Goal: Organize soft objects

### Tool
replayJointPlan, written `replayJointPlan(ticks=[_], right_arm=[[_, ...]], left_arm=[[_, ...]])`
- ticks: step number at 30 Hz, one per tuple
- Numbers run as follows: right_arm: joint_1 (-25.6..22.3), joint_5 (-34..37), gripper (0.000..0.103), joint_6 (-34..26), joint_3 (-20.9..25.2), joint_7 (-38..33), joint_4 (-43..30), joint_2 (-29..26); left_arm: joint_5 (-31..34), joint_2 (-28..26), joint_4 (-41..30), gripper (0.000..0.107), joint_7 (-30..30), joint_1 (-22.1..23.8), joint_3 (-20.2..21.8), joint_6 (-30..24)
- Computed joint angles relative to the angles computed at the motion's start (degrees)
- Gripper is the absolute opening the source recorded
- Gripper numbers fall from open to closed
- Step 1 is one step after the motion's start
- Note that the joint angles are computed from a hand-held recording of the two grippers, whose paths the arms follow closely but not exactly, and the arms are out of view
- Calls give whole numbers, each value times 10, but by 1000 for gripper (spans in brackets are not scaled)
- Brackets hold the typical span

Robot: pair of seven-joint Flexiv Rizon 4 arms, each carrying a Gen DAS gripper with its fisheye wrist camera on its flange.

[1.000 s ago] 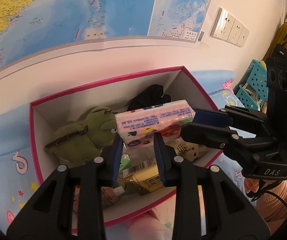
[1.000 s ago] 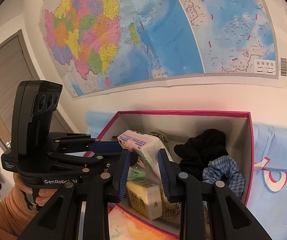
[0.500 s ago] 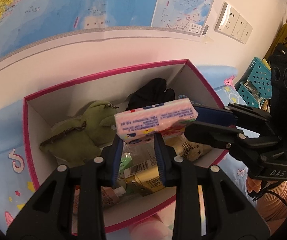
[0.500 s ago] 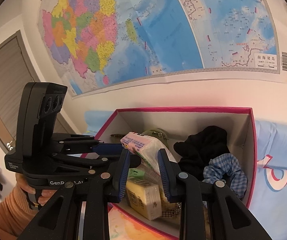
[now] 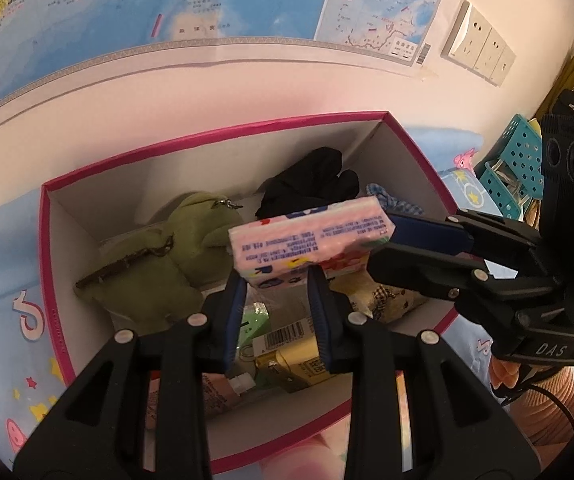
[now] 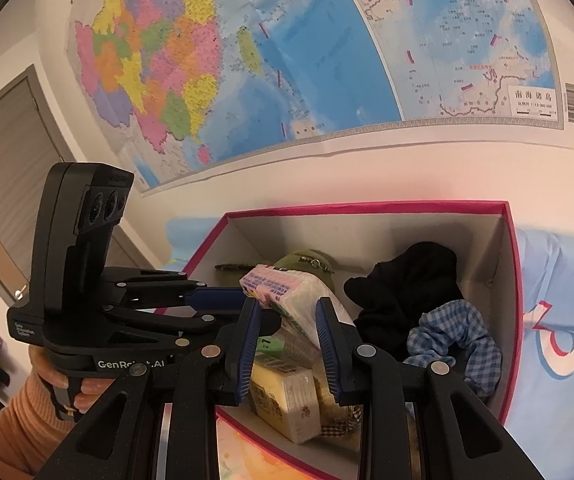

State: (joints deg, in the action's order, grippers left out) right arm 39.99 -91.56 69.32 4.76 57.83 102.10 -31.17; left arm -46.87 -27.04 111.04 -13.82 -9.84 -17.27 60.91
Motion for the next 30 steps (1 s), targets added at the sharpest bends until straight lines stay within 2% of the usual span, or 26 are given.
replayJointPlan(ticks=[16,25,30], right_arm=[[-8,-7,29,20,-2,15,-4,-12],[-11,-5,29,30,-4,18,-7,-18],[-10,8,29,36,-5,9,-8,-22]], left_arm=[[20,-5,-5,32,-15,-1,5,-2],[51,-11,-16,32,-44,-6,10,-4],[88,-21,-32,32,-79,-14,19,-13]])
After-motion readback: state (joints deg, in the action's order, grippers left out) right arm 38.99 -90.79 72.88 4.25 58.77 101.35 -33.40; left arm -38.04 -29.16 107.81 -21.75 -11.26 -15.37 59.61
